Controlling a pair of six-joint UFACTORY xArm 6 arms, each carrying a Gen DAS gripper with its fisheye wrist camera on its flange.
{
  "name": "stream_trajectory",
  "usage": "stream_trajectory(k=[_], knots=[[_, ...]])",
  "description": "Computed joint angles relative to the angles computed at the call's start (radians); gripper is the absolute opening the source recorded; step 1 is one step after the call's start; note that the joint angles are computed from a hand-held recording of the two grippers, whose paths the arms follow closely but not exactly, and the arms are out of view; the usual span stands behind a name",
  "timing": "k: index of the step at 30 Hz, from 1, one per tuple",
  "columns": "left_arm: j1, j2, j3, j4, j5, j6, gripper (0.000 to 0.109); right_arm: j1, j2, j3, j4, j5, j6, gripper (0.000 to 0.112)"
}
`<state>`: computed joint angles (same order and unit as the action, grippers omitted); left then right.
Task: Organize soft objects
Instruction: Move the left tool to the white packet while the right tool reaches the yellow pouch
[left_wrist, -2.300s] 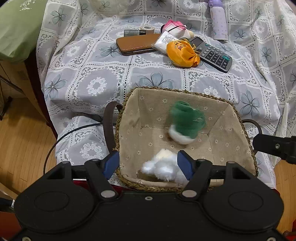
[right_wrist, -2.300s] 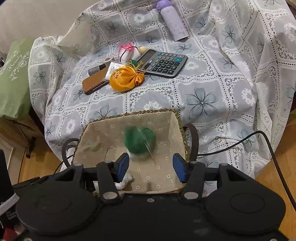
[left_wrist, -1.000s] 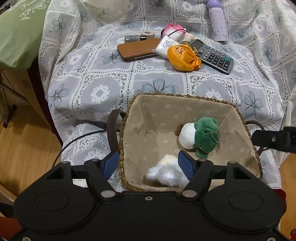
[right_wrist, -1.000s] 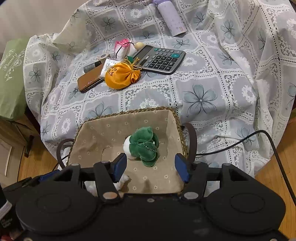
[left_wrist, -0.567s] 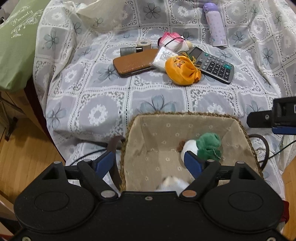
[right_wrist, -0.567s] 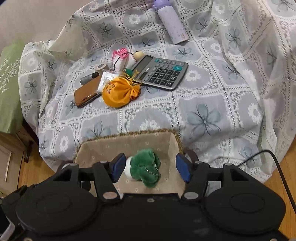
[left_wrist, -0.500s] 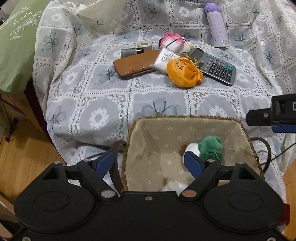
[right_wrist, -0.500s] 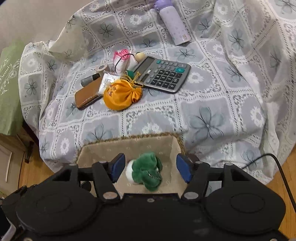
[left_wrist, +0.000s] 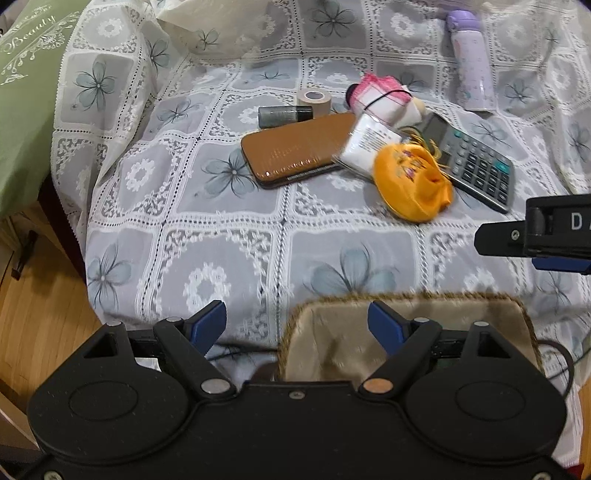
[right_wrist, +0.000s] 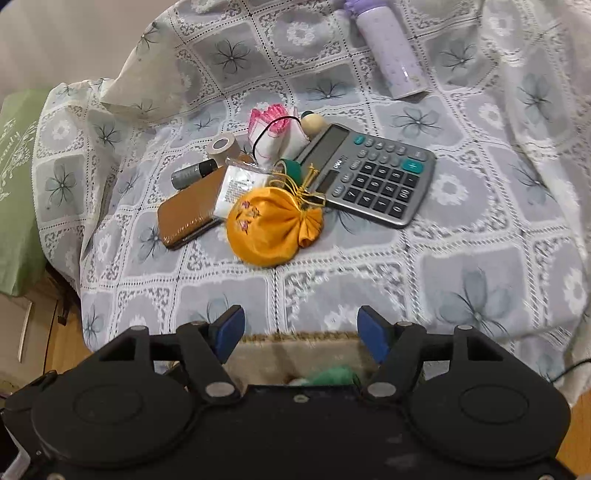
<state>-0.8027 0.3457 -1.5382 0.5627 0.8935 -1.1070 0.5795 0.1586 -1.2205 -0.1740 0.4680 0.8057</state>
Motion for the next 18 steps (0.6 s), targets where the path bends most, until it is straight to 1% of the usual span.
stream_trajectory(k=[11, 18], knots=[[0.075, 0.124, -0.129, -0.044, 0.008, 0.072, 0.081, -0.028, 0.213, -0.224, 0.118, -0.023, -0.129, 0.077], [0.114, 0.189, -0.194, -0.101, 0.013, 0.120, 0.081, -0.037, 0.334, -0.362, 0.182, 0.004, -0.183, 0.083]])
